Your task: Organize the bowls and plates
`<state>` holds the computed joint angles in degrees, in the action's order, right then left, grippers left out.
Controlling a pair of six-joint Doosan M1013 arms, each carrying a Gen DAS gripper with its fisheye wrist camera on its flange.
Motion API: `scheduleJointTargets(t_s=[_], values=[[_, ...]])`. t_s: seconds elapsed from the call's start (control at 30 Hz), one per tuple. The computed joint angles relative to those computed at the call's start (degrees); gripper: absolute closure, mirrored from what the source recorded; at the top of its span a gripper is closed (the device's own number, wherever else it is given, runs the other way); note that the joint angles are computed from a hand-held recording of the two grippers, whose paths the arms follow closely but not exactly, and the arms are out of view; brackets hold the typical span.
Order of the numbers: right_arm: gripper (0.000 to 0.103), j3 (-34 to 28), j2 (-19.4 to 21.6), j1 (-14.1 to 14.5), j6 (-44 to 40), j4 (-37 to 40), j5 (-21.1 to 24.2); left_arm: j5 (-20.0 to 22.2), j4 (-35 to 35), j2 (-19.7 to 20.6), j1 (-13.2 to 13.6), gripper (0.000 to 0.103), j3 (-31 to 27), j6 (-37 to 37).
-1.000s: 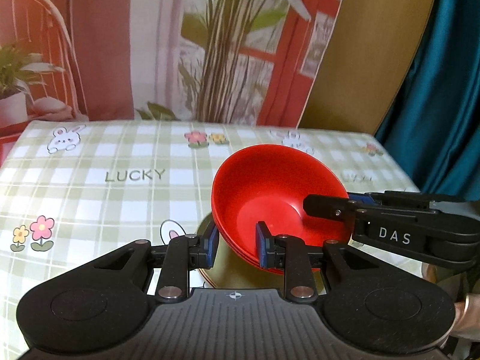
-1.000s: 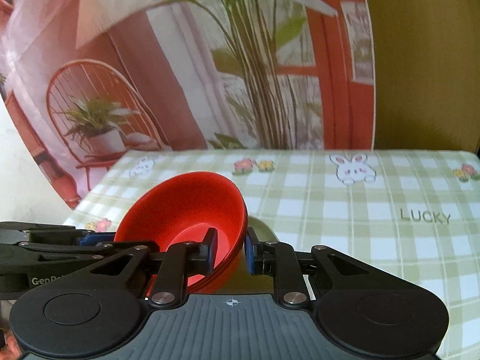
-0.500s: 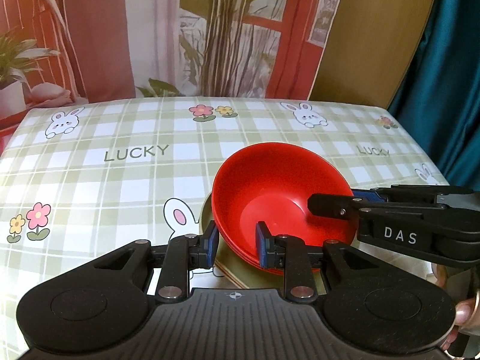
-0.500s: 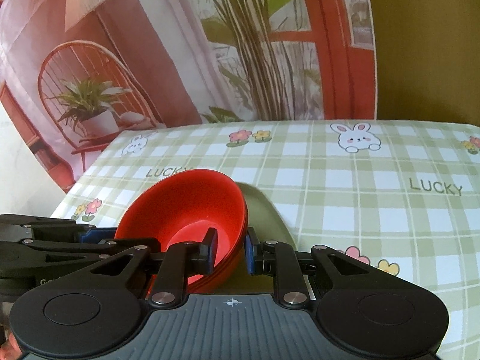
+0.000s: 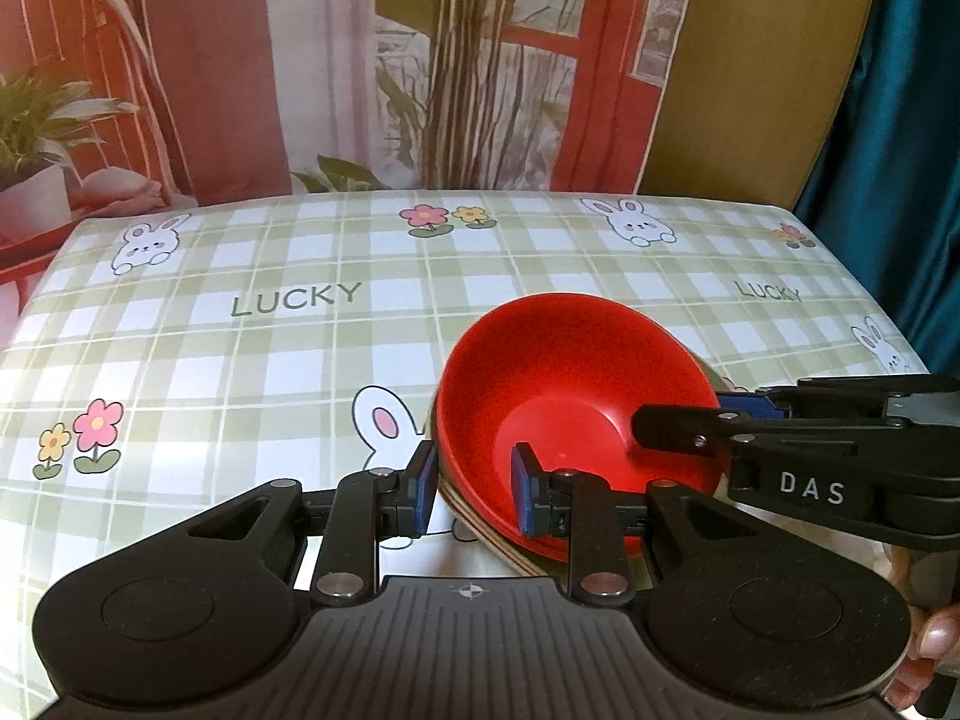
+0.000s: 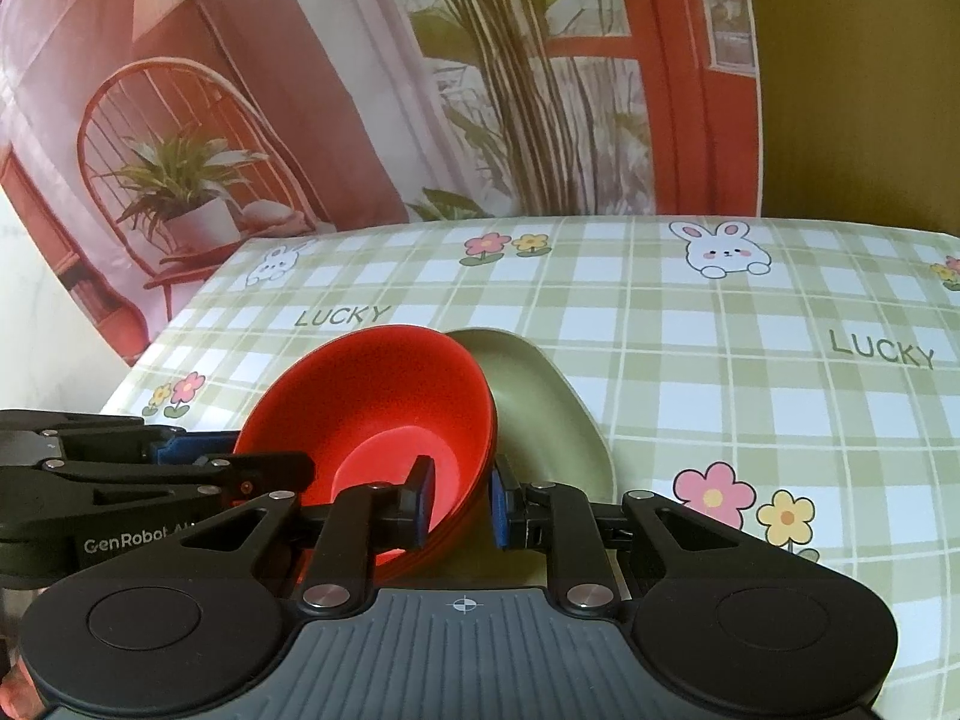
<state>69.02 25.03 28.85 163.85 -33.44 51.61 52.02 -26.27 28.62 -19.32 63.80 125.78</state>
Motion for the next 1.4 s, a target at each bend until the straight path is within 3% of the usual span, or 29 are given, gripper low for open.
scheduleJointTargets(t_s=[0.23, 0.5, 0.67, 0.77, 0.83, 1.13, 1.4], values=[[0.078, -0.4, -0.3, 0.6, 0.5, -2.3, 1.7, -1.6, 0.0, -0.5, 0.1, 0.072, 0.4, -1.3], [0.071, -0.6, -0.9, 1.6, 1.4, -4.6, 4.7, -6.3, -1.2, -2.2, 0.1, 0.039, 2.7, 0.5], [0.05, -0.7, -1.5, 2.4, 2.7, -7.4, 6.5, -8.6, -5.4, -3.6, 0.7, 0.023, 4.2, 2.4], [0.027, -1.1, -1.8, 2.9, 2.7, -8.5, 7.6, -10.4, -7.0, -4.6, 0.9, 0.018, 5.1, 3.0], [0.001, -1.6, -2.0, 3.3, 2.9, -9.8, 8.4, -11.6, -7.1, -5.2, 0.9, 0.016, 5.5, 3.4], [0.0, -5.4, -1.7, 5.4, 1.7, -13.9, 13.0, -9.9, -11.6, -6.2, 2.3, 0.015, 5.4, 3.2], [0.0, -9.1, -1.6, 8.0, 2.0, -20.6, 16.5, -14.1, -16.7, -9.4, 3.7, 0.015, 6.9, 7.2]])
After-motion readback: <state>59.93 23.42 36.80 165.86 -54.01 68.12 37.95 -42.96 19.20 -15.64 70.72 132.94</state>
